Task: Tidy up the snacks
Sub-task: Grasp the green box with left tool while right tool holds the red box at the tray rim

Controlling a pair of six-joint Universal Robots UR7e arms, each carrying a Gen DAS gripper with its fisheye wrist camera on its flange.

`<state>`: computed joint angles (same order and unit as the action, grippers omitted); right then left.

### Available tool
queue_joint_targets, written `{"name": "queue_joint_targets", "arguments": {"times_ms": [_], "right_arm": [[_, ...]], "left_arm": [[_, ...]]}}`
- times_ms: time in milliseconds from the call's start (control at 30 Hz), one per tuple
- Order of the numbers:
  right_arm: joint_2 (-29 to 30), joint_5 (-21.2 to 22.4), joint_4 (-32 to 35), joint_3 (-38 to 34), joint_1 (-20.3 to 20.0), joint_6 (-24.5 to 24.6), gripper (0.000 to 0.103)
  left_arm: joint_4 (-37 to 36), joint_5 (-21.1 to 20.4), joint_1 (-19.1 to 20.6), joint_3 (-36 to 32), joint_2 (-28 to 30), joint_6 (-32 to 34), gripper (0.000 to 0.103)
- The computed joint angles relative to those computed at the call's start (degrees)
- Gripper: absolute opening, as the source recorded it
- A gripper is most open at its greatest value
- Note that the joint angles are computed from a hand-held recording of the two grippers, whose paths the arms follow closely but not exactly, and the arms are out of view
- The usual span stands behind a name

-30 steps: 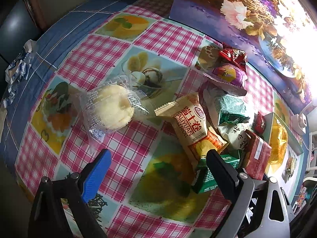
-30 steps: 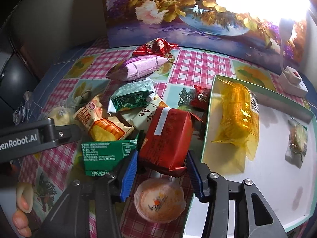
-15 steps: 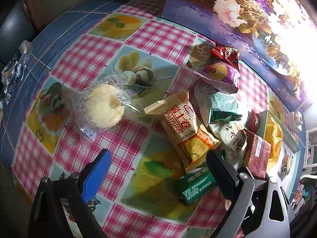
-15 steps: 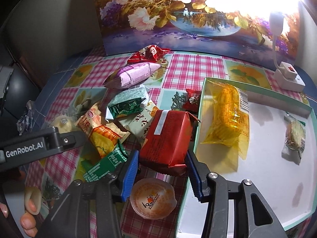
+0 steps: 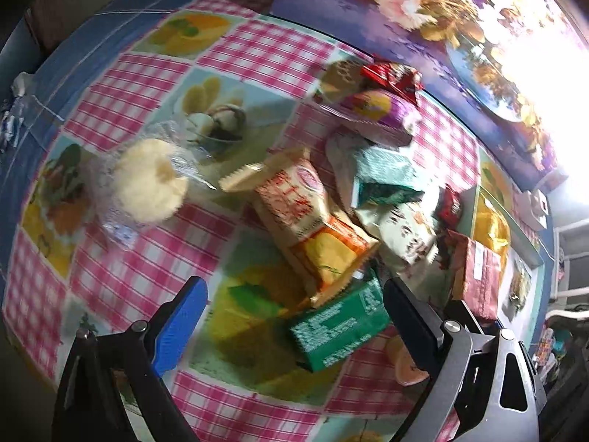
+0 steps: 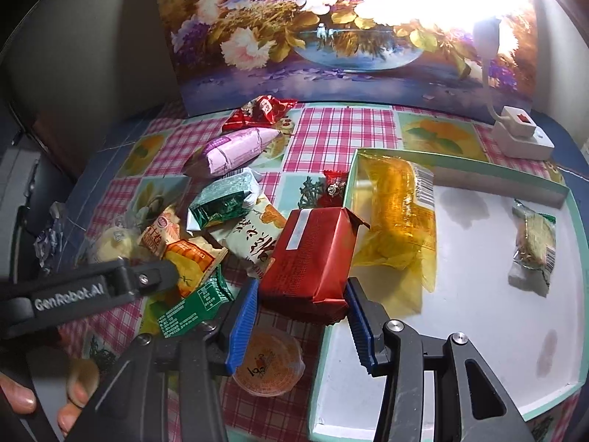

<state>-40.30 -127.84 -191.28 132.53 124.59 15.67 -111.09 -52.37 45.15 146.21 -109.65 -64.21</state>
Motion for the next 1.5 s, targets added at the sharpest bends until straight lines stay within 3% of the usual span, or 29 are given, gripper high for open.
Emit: {"name": "queue_joint_targets", "arguments": {"times_ms": [400,667,800,1067,1200,1400,1500], "right_arm": [[-2.43,-1.15,-0.72,2.28,-0.71,0.75,0.05],[-3.73,-2.03,-2.02,3.32,-1.3,1.45,0.05],[-4.52,-1.63,-2.82,4.0,-1.93,2.15,0.05],[-5.17,-1.02,-3.89,4.7,-2.55,2.62,0.05],[-5.28,-0.87,-4.2,4.8,-2.61,2.57,0.05],[-5.45,-0.61,-4.5,5.05,-2.62,3.03,0.05],[-5.67,-0.37,-4.6,5.21,-2.74,3.13,0.05]], "left_arm": [[-12.23,-5.71,3.3,1.59,7.25,4.06,0.097],[-8.07,-4.72,3.03,1.32,8.55,2.43,0.097],[-11.0,-5.66,2.32,1.66,9.21,4.18,0.075],[-9.54,-4.55,-0.97,0.48,11.27,3.0,0.061],[-7.53,-3.35,-1.75,-0.08,9.5,2.75,0.044],[-7.89,-4.65,-0.92,-0.56,9.4,5.3,0.043],[-7.16,-4.78,-1.6,-0.73,9.96,6.1,0.054]]}}
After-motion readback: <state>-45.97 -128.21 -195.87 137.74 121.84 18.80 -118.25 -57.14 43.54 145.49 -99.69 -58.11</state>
